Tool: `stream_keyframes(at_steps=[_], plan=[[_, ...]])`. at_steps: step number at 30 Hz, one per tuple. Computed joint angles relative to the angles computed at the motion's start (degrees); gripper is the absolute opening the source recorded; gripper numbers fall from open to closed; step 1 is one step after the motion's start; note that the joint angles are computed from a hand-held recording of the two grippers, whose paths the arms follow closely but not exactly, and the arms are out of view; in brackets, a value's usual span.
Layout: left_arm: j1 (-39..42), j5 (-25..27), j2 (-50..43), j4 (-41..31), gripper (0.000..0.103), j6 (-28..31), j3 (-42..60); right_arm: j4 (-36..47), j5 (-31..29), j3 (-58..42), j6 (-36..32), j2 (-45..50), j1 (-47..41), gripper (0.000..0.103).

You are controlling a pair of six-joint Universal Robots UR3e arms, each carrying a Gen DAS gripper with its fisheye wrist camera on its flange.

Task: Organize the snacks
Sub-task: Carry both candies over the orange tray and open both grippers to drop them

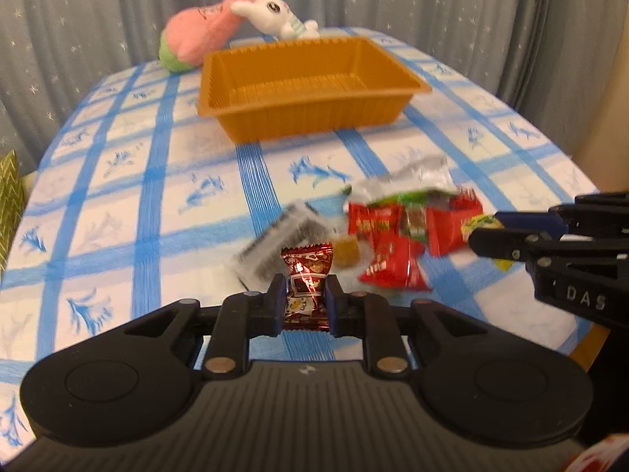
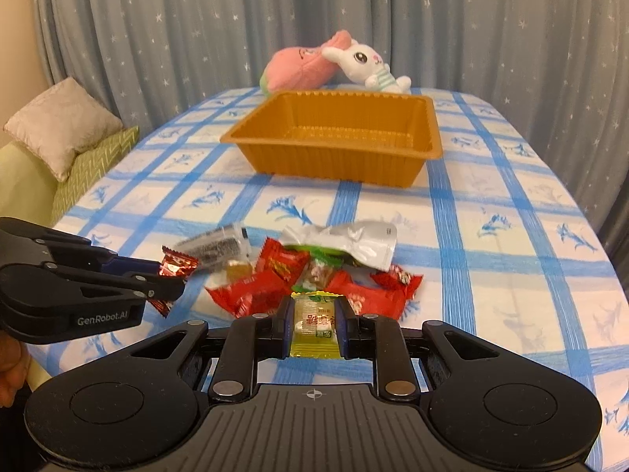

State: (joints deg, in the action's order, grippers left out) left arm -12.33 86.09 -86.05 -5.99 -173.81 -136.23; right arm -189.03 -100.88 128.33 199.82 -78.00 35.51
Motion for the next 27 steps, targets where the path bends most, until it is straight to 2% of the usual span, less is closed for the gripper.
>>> stream_keyframes(at_steps=[4, 11, 17, 27], plan=[[0.6, -0.9, -1.8, -1.1, 0.018, -0.5, 4.9, 0.2, 0.9, -1.6, -1.2, -0.5, -1.4, 0.022], [1.1, -2.4, -12.0, -1.7, 0.018, -2.0, 19.3, 1.1, 4.1, -8.2, -6.4, 0.9, -9.0, 0.022], [1.1, -2.9, -22.5, -2.8, 0.018, -3.4, 34.2, 4.7, 7.2, -18.4, -8.7, 5.9, -15.2, 0.022], [2.4, -3.2, -38.4, -8.0, 0.018, -5.7, 56.0, 13.3, 12.0, -38.9, -10.3, 18.2, -20.8, 0.022]])
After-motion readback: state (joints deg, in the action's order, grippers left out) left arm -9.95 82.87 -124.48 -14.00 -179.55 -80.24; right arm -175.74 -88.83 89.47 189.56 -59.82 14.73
